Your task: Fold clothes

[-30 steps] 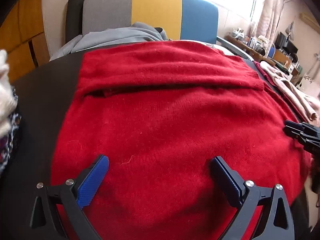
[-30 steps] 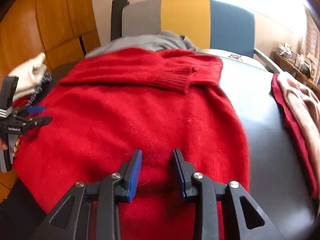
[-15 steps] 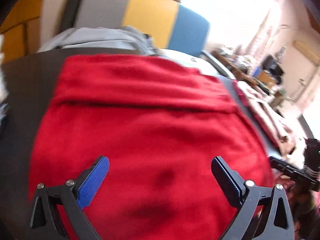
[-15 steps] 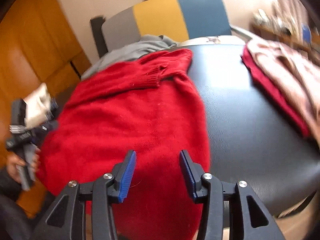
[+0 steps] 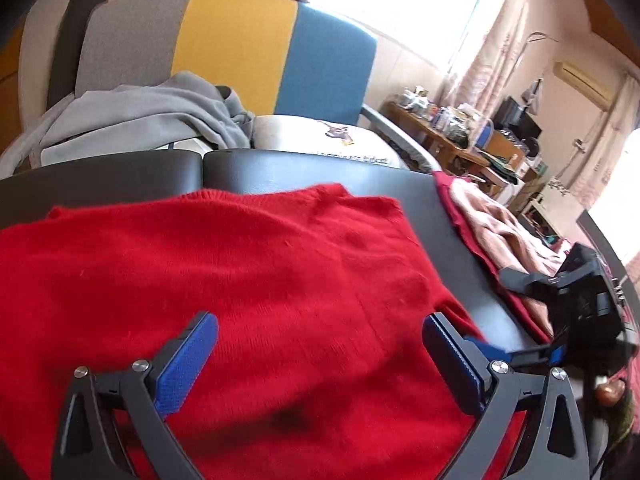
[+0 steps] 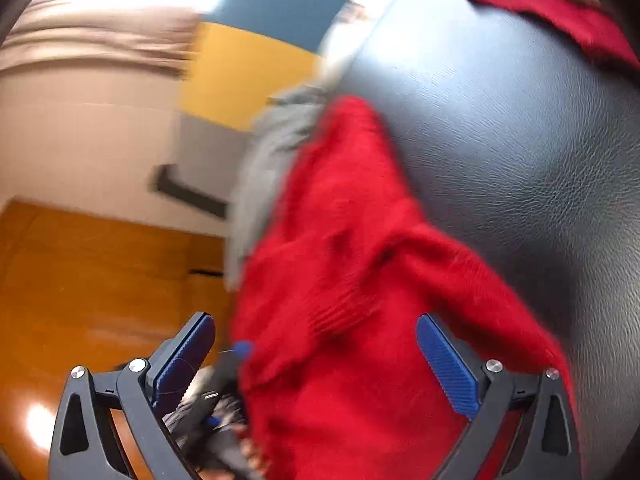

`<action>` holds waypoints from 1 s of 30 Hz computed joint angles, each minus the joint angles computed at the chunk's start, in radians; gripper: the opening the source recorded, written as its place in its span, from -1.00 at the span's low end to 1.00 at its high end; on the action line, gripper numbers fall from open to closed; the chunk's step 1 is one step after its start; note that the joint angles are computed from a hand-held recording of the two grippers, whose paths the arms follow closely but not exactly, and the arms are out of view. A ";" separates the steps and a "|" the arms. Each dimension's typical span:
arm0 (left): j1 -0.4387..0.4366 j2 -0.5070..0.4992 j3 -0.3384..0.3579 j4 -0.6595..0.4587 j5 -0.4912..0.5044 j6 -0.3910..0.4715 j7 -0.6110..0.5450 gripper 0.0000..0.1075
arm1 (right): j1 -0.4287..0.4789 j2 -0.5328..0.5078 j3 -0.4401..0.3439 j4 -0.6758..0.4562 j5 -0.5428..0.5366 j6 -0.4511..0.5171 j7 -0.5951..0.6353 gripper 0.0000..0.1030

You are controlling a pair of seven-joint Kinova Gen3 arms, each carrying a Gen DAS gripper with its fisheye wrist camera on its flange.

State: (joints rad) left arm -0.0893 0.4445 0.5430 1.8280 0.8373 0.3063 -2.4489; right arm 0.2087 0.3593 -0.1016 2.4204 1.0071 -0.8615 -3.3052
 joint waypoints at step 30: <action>-0.124 0.133 0.164 -0.043 -0.296 -0.154 0.322 0.91 | -0.087 0.096 -0.198 -0.458 0.324 0.402 -0.013 0.89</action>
